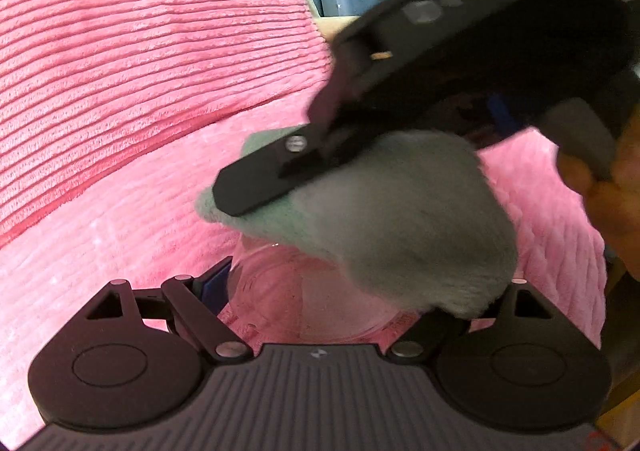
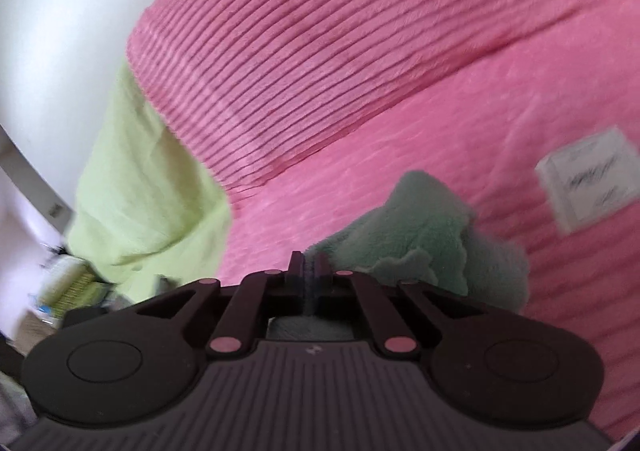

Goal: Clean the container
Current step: 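Wipe the cloth across the jar bottom rim with the right tool while left holds jar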

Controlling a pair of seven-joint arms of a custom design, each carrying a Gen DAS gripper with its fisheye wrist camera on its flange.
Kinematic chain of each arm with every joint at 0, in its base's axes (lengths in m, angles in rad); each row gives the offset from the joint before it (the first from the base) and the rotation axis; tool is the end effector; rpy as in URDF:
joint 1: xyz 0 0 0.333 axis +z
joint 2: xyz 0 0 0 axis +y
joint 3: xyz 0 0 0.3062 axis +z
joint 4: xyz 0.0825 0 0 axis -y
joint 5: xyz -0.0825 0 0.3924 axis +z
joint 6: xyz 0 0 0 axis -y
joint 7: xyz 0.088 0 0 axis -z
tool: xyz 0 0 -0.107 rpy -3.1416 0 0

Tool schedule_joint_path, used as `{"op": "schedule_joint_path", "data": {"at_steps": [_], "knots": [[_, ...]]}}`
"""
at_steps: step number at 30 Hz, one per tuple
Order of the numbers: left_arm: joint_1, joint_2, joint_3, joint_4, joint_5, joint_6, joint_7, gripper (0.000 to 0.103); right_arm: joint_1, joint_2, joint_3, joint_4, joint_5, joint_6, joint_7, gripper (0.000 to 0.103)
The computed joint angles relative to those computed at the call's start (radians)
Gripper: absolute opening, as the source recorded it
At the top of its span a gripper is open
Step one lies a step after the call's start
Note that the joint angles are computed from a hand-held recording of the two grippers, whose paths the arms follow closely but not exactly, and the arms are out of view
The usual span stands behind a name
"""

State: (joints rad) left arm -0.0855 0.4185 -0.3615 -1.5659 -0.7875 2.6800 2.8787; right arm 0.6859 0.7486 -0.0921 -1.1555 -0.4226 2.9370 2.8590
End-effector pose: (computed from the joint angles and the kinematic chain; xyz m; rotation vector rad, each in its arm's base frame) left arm 0.6767 -0.2536 0.4758 -0.6180 2.4423 -1.2047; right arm 0.6329 0.4930 0.4659 -1.2655 1.6585 -0.2005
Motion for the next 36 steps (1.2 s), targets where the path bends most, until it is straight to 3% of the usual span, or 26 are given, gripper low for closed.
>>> {"op": "schedule_joint_path", "data": {"at_steps": [3,8,10,15,17,19,25,28,30,31,32,36], "knots": [[0.006,-0.024,-0.017,-0.044,-0.026,0.045,0.058,0.085,0.046,-0.004,-0.082,0.027,-0.062,-0.107,0.052,0.0],[0.004,-0.037,-0.025,-0.068,-0.06,0.081,0.12,0.086,0.093,-0.044,-0.158,-0.051,-0.189,-0.062,0.251,0.0],[-0.005,-0.027,-0.015,-0.055,-0.047,0.077,0.112,0.086,0.152,-0.069,-0.234,-0.099,-0.273,-0.047,0.403,0.0],[-0.016,0.034,0.034,0.062,0.062,-0.1,-0.077,0.086,0.298,-0.116,-0.406,-0.201,-0.5,-0.024,0.78,0.0],[-0.002,0.041,0.022,0.073,0.056,-0.118,-0.069,0.086,0.313,-0.132,-0.41,-0.215,-0.551,-0.044,0.834,0.002],[0.01,0.011,-0.005,0.014,0.023,-0.046,0.027,0.086,0.312,-0.148,-0.396,-0.223,-0.593,-0.04,0.861,0.005],[0.038,-0.04,-0.098,-0.125,-0.161,0.229,0.416,0.085,0.243,-0.085,-0.333,-0.126,-0.708,0.126,0.932,0.005],[0.022,-0.034,-0.08,-0.118,-0.153,0.227,0.405,0.085,0.245,-0.052,-0.36,-0.095,-0.779,0.16,1.063,0.002],[0.004,-0.027,-0.058,-0.109,-0.117,0.222,0.366,0.085,0.282,-0.034,-0.428,-0.085,-0.874,0.174,1.227,0.0],[-0.002,-0.017,-0.051,-0.098,-0.101,0.22,0.349,0.085,0.286,-0.037,-0.432,-0.09,-0.9,0.16,1.25,0.0],[-0.005,-0.012,-0.048,-0.093,-0.087,0.219,0.336,0.085,0.278,-0.049,-0.412,-0.102,-0.899,0.13,1.224,0.0],[0.019,-0.028,-0.074,-0.122,-0.105,0.237,0.377,0.085,0.185,-0.1,-0.246,-0.131,-0.771,-0.052,0.916,0.0]]}}
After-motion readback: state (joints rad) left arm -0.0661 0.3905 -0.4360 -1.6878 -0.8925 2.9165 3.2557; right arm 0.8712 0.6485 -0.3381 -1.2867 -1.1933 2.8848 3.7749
